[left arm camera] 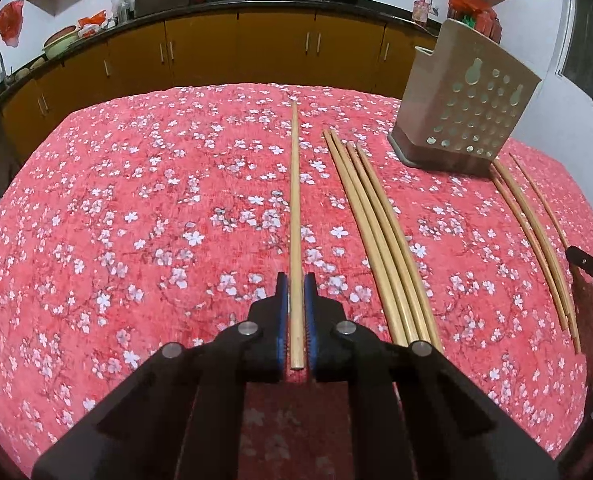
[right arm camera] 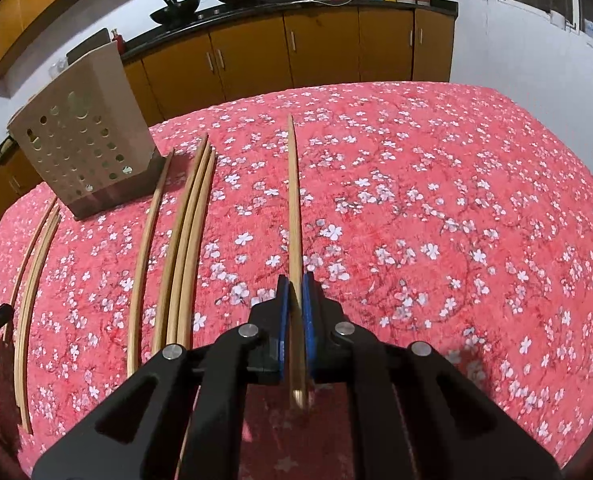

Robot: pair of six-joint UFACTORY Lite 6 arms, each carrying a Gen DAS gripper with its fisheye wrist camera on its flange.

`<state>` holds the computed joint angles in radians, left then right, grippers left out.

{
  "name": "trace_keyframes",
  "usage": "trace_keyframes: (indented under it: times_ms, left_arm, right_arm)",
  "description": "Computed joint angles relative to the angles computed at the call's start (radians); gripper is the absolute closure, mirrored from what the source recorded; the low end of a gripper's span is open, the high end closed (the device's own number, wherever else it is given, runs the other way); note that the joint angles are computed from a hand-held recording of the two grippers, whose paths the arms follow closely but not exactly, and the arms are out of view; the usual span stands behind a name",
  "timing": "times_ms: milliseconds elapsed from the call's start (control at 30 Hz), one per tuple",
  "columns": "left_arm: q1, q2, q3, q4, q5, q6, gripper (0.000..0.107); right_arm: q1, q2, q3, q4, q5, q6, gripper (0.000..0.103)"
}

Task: Organize utensils
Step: 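Lift both held chopsticks upright and carry them over the white utensil holder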

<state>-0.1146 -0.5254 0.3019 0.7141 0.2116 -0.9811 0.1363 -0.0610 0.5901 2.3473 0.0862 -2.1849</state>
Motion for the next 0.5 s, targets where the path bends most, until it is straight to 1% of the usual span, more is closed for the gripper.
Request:
trace_keyframes:
  times_ms: [33, 100, 133, 267, 367, 400, 433, 500]
  left_arm:
    - [0.001, -0.014, -0.006, -0.025, 0.006, 0.026, 0.097]
    - [-0.005, -0.052, -0.024, -0.065, 0.025, 0.064, 0.097]
    - [-0.005, -0.071, -0.031, -0.091, 0.035, 0.091, 0.097]
    - [-0.034, -0.083, -0.035, -0.034, 0.066, 0.024, 0.097]
    - [-0.023, -0.073, -0.028, -0.051, 0.057, 0.047, 0.099]
    - [-0.023, -0.066, -0.023, -0.051, 0.055, 0.05, 0.099]
    - [-0.031, -0.067, -0.016, -0.056, 0.076, 0.057, 0.099]
    - [-0.028, -0.053, 0.003, -0.084, 0.086, 0.089, 0.099]
  right_arm:
    - [0.0, 0.0, 0.0, -0.009, 0.001, 0.009, 0.095]
    - [-0.006, -0.011, -0.008, -0.091, 0.001, 0.089, 0.095]
    - [-0.004, -0.011, -0.006, -0.093, -0.002, 0.092, 0.095]
    - [-0.002, -0.02, -0.005, -0.232, -0.016, 0.228, 0.095]
    - [-0.015, -0.021, -0.003, -0.344, -0.002, 0.333, 0.095]
    - [-0.015, -0.023, -0.002, -0.339, -0.005, 0.326, 0.095]
    - [-0.019, -0.039, -0.009, -0.366, -0.005, 0.351, 0.095]
    - [-0.038, -0.108, -0.038, -0.48, 0.013, 0.461, 0.095]
